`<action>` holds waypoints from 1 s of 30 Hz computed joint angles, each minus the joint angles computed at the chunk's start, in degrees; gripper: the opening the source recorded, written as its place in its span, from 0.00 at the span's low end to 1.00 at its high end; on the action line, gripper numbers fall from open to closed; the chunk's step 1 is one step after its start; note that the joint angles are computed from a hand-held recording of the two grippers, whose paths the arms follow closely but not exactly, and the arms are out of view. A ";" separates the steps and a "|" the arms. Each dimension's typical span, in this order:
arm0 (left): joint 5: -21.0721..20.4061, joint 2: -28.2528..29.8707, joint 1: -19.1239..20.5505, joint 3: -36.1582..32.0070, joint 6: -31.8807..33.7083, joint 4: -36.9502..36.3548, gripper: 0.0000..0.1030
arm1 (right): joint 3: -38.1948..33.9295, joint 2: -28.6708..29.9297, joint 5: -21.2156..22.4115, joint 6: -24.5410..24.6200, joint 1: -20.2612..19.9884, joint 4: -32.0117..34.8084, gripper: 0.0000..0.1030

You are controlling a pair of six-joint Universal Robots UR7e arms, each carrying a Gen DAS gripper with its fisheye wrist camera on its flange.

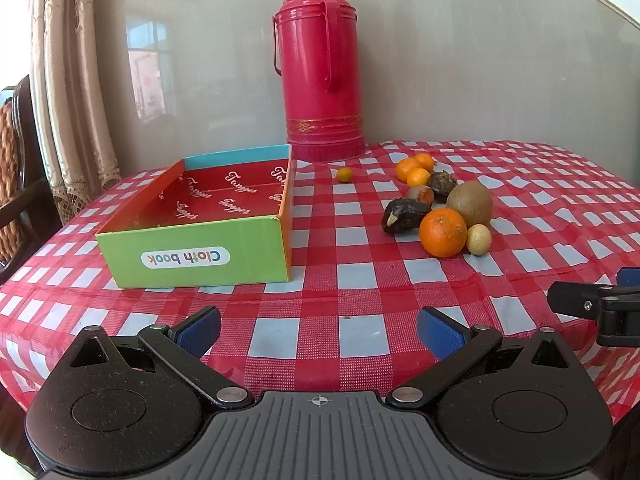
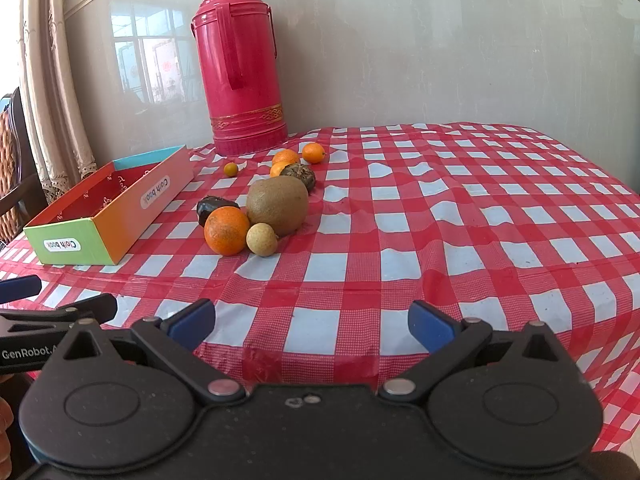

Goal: Organize fruits

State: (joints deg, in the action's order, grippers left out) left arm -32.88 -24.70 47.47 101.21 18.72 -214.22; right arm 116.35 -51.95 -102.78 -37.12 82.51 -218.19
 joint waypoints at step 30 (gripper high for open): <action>-0.25 0.27 -0.18 -0.04 1.08 -1.90 1.00 | 1.24 -0.97 2.44 2.34 -0.77 -2.05 0.95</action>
